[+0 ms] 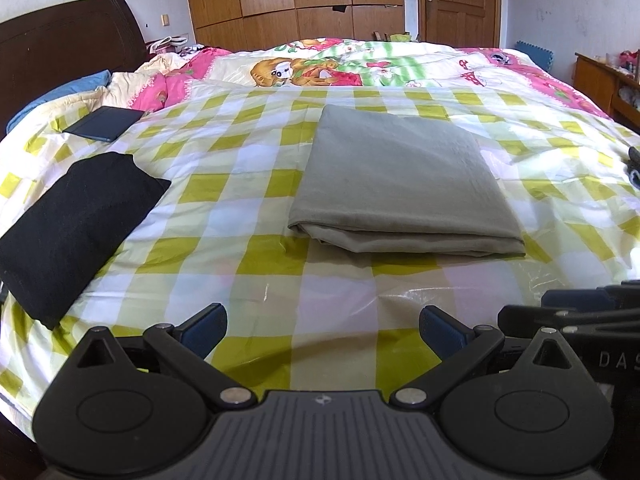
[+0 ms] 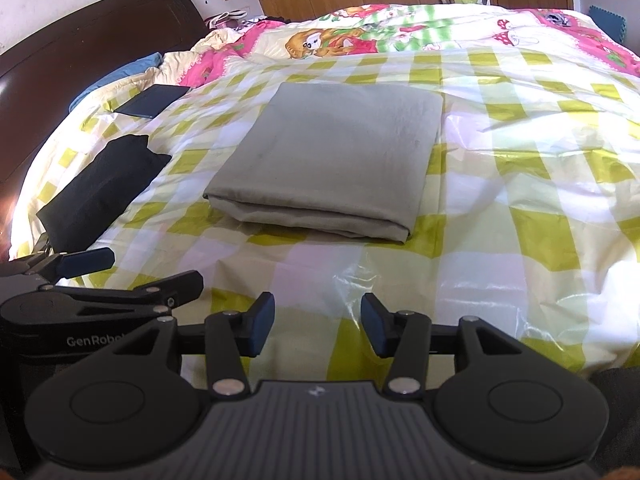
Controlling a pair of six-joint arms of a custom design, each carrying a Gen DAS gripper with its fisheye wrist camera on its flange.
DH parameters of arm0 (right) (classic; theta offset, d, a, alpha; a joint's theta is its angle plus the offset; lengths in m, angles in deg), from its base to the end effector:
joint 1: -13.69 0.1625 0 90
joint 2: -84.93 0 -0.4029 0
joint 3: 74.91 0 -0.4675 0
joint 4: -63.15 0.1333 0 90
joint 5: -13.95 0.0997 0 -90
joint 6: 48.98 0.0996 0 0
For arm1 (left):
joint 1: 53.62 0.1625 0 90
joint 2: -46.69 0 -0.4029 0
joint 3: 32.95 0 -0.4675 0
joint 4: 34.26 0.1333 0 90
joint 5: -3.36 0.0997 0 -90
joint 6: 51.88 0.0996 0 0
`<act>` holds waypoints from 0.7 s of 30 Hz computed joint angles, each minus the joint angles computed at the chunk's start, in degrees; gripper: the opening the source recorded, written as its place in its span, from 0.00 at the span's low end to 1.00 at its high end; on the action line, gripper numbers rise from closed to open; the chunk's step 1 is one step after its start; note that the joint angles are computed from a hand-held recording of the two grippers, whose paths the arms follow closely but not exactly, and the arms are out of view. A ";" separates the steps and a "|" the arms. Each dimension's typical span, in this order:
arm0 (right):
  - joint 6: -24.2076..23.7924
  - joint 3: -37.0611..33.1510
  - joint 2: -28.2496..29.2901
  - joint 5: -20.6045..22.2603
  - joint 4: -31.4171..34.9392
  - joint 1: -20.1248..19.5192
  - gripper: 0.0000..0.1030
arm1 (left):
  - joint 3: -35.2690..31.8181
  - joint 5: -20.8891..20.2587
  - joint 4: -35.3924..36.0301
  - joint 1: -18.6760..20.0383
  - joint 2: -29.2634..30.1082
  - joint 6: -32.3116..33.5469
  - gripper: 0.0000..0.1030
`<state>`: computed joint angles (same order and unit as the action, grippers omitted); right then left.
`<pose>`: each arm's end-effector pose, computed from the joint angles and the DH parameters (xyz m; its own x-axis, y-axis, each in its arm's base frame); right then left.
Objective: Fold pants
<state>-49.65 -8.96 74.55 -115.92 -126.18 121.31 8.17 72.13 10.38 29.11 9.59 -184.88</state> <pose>0.3040 -0.7276 -0.1368 -0.8631 0.1822 0.4710 -0.2287 0.6905 -0.6862 0.0700 -0.7894 0.2372 -0.5818 0.4633 -0.6685 0.7632 0.5952 -0.2516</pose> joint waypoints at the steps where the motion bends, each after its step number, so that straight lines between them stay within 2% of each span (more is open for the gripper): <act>1: 0.06 -0.01 0.00 -0.01 0.14 0.00 0.48 | -0.16 0.09 0.15 0.03 0.04 -0.22 1.00; 21: 0.28 0.03 0.05 0.03 0.32 0.00 0.48 | 0.39 0.16 -0.10 0.02 -0.38 -0.32 1.00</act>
